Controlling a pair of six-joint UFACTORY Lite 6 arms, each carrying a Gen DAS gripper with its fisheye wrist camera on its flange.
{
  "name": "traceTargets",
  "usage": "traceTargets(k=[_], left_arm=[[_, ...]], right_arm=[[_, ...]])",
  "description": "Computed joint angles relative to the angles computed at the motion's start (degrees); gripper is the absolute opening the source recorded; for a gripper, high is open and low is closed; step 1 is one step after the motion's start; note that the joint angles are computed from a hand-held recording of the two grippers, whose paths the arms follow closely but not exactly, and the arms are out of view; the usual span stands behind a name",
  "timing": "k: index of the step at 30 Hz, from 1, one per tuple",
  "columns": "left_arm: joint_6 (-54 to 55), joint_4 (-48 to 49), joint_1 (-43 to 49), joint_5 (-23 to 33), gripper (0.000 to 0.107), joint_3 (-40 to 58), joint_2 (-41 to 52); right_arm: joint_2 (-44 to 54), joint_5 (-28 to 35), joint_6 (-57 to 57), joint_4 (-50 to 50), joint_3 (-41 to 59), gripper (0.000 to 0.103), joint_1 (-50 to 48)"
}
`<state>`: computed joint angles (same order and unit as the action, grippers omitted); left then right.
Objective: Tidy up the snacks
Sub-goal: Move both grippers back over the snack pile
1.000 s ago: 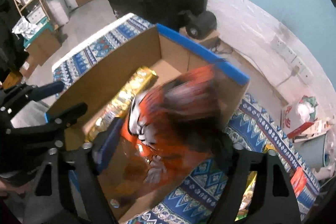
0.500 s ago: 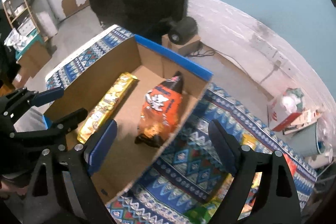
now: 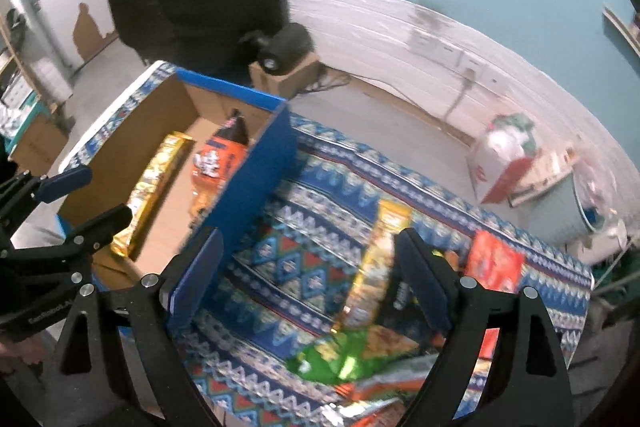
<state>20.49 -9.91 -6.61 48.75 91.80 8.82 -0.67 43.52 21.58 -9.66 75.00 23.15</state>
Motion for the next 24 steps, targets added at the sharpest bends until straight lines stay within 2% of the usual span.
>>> traceTargets(k=[7,10,13,24], left_arm=[[-2.27,1.67,-7.61,0.14,0.066,-2.54,-0.89],[-3.3,2.05,-11.22,-0.12,0.07,-3.65,-1.42],[-5.02,3.64,-14.93,-0.25,0.071,-4.41,-1.3],[-4.3,0.69,-22.45,0.43,0.071,-7.81,0.73]], right_arm=[[-11.04,1.94,-3.58,2.52,-11.01,0.088,-7.2],[-15.05,2.79,-6.26,4.41,-14.77,0.088,-11.07],[-19.23,3.64,-8.45,5.45,-18.88,0.088,-14.51],[-32.83,8.69,-19.29,12.3,-33.14,0.088,-29.53]])
